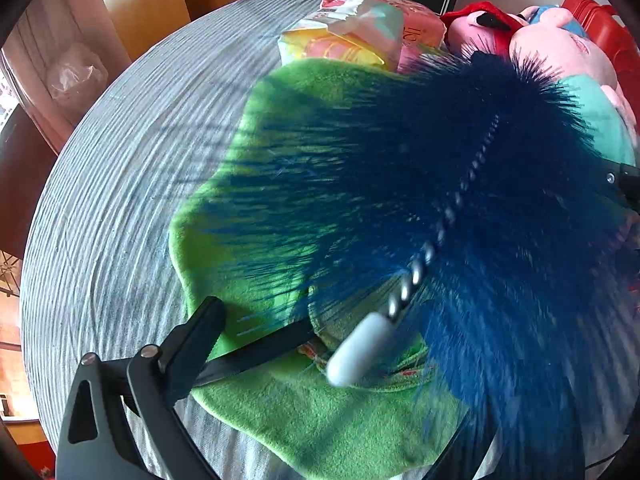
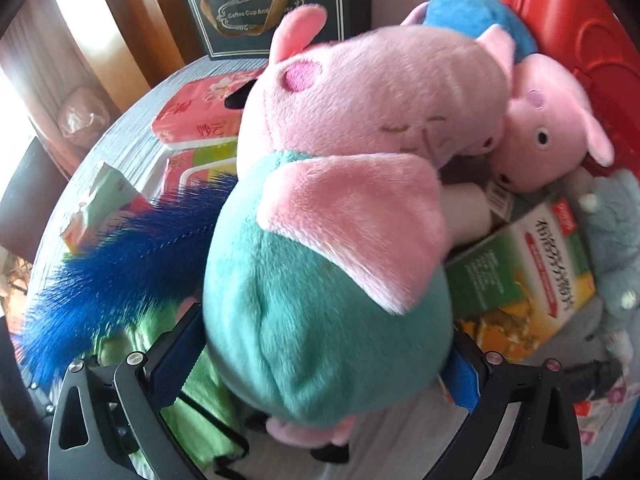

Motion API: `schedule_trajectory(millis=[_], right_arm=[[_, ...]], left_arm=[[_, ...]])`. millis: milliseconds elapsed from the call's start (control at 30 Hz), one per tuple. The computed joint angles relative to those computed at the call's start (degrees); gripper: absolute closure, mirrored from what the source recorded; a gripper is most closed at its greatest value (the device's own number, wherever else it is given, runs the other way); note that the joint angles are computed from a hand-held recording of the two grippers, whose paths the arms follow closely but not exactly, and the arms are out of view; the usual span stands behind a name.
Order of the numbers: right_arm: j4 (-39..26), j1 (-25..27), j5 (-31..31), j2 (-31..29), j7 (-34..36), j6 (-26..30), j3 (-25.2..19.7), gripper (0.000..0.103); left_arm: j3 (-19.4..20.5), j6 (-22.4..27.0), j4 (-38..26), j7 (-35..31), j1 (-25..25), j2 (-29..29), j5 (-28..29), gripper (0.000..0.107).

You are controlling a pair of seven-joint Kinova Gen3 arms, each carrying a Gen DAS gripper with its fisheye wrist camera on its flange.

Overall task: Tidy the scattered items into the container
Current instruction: 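Grasp the green felt hat with the left tool while the right tool grasps the pink-green pig plush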

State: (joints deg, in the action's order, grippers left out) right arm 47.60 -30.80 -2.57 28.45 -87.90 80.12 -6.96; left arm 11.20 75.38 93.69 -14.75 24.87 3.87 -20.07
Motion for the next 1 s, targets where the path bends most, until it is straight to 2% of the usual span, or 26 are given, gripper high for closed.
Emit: schedule_trajectory(millis=[33, 67, 100, 133, 167, 200, 300, 533, 567, 667, 733, 867, 933, 1000], right_arm=[[0.32, 0.01, 0.02, 0.06, -0.07, -0.49, 0.03, 0.0], [0.95, 0.31, -0.29, -0.06, -0.05, -1.17, -0.07, 0.0], [1.71, 0.98, -1.05, -0.36, 0.08, -1.75, -0.31, 0.004], [2.28, 1.25, -1.26, -0.83, 0.31, -2.05, -0.4, 0.007], [3.4, 1.57, -1.29, -1.84, 0.8, -2.55, -0.47, 0.01], [4.23, 1.69, -1.02, -2.74, 1.14, -2.42, -0.42, 0.011], [7.51, 3.54, -2.09, -5.54, 2.38, -1.47, -0.72, 0.011], [21.18, 9.83, -4.62, -16.56, 7.43, 5.39, -0.53, 0.011], [23.28, 10.54, -4.52, -18.25, 8.41, 6.53, -0.4, 0.01], [28.39, 12.28, -4.43, -21.92, 10.59, 7.54, 0.07, 0.007], [31.19, 13.03, -3.79, -23.22, 11.05, 6.46, 0.35, 0.001], [34.81, 15.11, -5.84, -23.34, 10.78, 4.43, 1.31, 0.0], [36.32, 14.82, -4.7, -24.7, 10.59, 2.3, 0.77, 0.0], [38.36, 13.87, -2.17, -26.37, 8.46, -0.22, 0.07, 0.0]], left_arm=[[0.17, 0.34, -0.14, 0.46, 0.28, 0.23, -0.76, 0.012], [0.34, 0.68, -0.24, 1.21, 0.69, 0.32, -1.68, 0.019], [0.54, 1.15, -0.41, 2.11, 1.18, 0.29, -2.68, 0.034], [0.69, 1.71, -0.7, 2.76, 1.56, 0.23, -3.35, 0.044], [0.76, 2.25, -1.06, 3.03, 1.76, 0.14, -3.53, 0.063], [0.79, 2.52, -1.28, 3.04, 1.84, -0.04, -3.4, 0.077], [1.47, 3.6, -1.83, 3.24, 2.51, -0.7, -3.14, 0.087], [5.92, 7.93, -2.6, 8.64, 7.37, -2.58, -1.43, 0.097], [6.43, 8.01, -2.72, 8.8, 8.01, -2.92, -0.3, 0.104], [7.47, 5.85, -1.77, 9.95, 9.21, -3.86, 3.87, 0.104], [8.79, 8.05, -2.74, 12.39, 10.77, -2.54, 2.5, 0.104], [8.14, 11.18, -4.9, 13.96, 12.46, -2.03, -0.2, 0.102], [7.46, 11.62, -5.07, 14.18, 12.22, -2.25, -1.87, 0.088], [6.52, 10.36, -4.09, 14.27, 11.22, -2.77, -3.07, 0.057]])
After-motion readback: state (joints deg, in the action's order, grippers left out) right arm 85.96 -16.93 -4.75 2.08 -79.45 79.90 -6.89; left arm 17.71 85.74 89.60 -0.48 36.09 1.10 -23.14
